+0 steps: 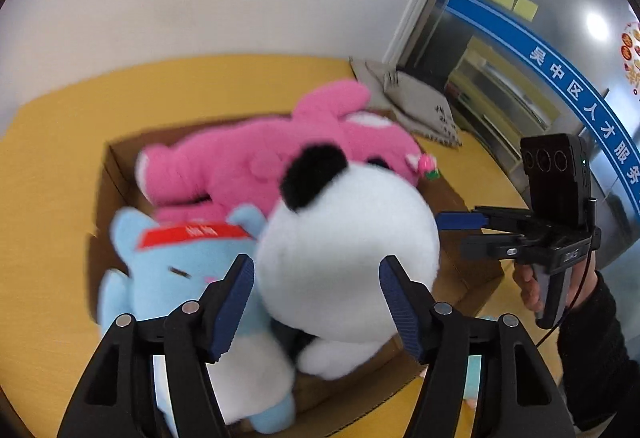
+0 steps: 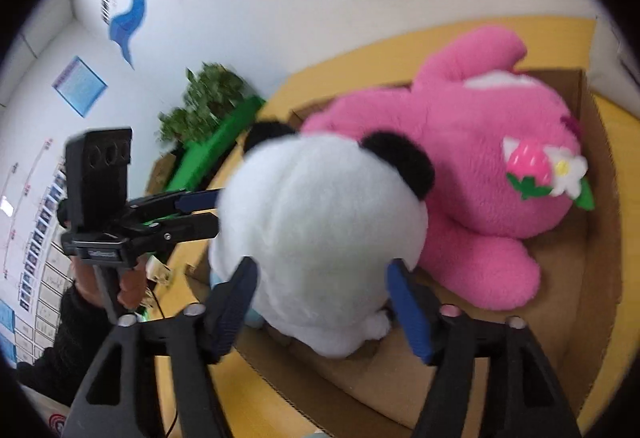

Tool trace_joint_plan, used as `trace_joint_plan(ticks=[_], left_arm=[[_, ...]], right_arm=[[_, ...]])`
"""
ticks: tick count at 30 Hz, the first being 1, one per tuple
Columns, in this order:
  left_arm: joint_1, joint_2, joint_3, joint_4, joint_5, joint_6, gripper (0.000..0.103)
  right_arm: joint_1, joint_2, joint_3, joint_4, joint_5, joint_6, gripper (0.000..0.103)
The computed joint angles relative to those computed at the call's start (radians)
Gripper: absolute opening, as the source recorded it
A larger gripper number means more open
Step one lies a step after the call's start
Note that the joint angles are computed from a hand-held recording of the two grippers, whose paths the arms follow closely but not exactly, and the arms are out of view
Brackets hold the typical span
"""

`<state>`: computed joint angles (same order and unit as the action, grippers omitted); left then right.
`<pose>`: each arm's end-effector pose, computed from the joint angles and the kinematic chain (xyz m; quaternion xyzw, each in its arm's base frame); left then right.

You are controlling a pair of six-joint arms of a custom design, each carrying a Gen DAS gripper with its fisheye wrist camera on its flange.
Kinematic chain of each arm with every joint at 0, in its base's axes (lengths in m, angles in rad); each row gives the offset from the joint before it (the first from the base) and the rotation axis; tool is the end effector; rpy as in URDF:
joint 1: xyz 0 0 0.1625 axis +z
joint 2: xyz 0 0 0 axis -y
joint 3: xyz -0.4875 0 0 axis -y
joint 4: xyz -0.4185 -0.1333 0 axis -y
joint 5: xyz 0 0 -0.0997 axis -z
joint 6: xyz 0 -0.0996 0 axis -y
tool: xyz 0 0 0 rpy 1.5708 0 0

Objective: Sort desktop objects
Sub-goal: 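Carry the panda with both tools and lower it into the box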

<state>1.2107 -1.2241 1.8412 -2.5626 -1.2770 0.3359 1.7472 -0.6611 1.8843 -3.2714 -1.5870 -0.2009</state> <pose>-0.0719 -0.6511 0.3266 0.3058 0.9230 -0.1860 0.1416 0.2458 -0.6283 0.0257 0.1803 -0.9547 0.2363 0.0108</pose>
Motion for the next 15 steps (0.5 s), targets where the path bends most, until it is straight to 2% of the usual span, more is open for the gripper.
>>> trace_joint_plan(ticks=[2,5,10,11,12,13,15], left_arm=[[-0.002,-0.001,0.0,-0.019,-0.006,0.017,0.07],[-0.009,0.049,-0.011,0.009,0.053,0.06,0.07],[0.033,0.072,-0.034,0.015,-0.026,0.055,0.075],[0.04,0.074,-0.045,0.027,-0.038,0.053,0.074],[0.042,0.077,-0.052,0.037,-0.041,0.05,0.068],[0.042,0.078,-0.055,0.043,-0.04,0.044,0.06],[0.042,0.076,-0.055,0.045,-0.035,0.023,0.054]], right_arm=[[-0.009,-0.006,0.006,-0.038,0.018,-0.003,0.08],[-0.013,0.031,-0.027,-0.043,0.004,-0.006,0.08],[-0.053,0.053,-0.029,-0.056,0.066,-0.039,0.08],[-0.054,0.056,-0.039,-0.042,0.072,-0.047,0.08],[-0.051,0.058,-0.053,-0.022,0.075,-0.054,0.08],[-0.049,0.062,-0.066,-0.004,0.081,-0.053,0.075],[-0.044,0.073,-0.083,0.006,0.086,-0.051,0.059]])
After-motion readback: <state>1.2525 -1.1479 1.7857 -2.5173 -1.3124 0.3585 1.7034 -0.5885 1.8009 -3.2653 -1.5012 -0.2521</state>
